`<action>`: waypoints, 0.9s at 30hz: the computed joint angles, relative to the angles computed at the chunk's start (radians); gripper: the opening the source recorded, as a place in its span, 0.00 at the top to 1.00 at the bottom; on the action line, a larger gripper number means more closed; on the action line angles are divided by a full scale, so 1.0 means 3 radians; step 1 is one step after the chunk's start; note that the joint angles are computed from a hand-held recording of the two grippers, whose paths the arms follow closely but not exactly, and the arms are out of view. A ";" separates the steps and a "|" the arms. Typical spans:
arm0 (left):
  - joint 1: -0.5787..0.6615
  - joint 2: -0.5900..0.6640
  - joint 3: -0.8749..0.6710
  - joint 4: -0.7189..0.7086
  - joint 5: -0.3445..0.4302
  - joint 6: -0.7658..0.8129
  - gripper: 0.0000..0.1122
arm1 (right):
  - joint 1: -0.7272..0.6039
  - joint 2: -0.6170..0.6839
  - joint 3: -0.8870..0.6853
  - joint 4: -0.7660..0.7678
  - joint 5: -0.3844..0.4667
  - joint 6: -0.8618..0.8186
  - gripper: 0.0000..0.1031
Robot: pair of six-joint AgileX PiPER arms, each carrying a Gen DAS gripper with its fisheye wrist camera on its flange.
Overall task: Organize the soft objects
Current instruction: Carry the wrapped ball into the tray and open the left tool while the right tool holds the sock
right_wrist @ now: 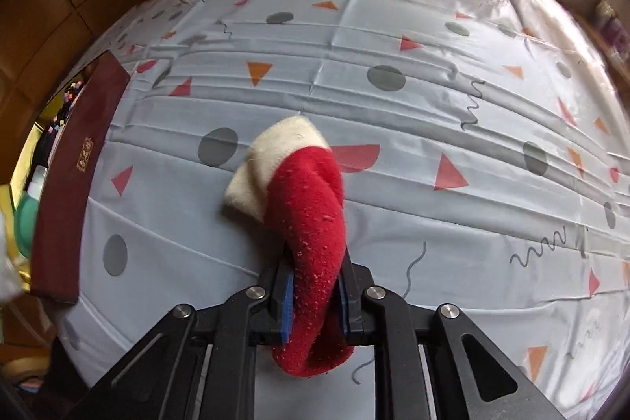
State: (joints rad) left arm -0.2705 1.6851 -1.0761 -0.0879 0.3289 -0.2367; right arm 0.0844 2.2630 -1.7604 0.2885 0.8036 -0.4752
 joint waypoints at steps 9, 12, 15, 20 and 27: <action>0.0032 -0.0291 0.0452 0.0922 -0.0214 -0.0907 0.71 | -0.0135 -0.0068 0.0173 0.0308 -0.0095 -0.0382 0.81; 0.0036 -0.0364 0.0549 0.1282 -0.0228 -0.1225 0.71 | -0.0037 -0.0110 0.0283 0.0156 -0.0288 -0.0344 0.81; 0.0060 -0.0410 0.0615 0.1467 -0.0239 -0.1419 0.71 | -0.0041 -0.0095 0.0283 0.0209 -0.0312 -0.0396 0.81; 0.0116 -0.0485 0.0711 0.1524 -0.0263 -0.1495 0.71 | -0.0031 -0.0132 0.0359 0.0198 -0.0403 -0.0473 0.81; 0.0245 -0.0556 0.0814 0.1360 -0.0303 -0.1356 0.71 | -0.0008 -0.0164 0.0444 0.0187 -0.0532 -0.0552 0.81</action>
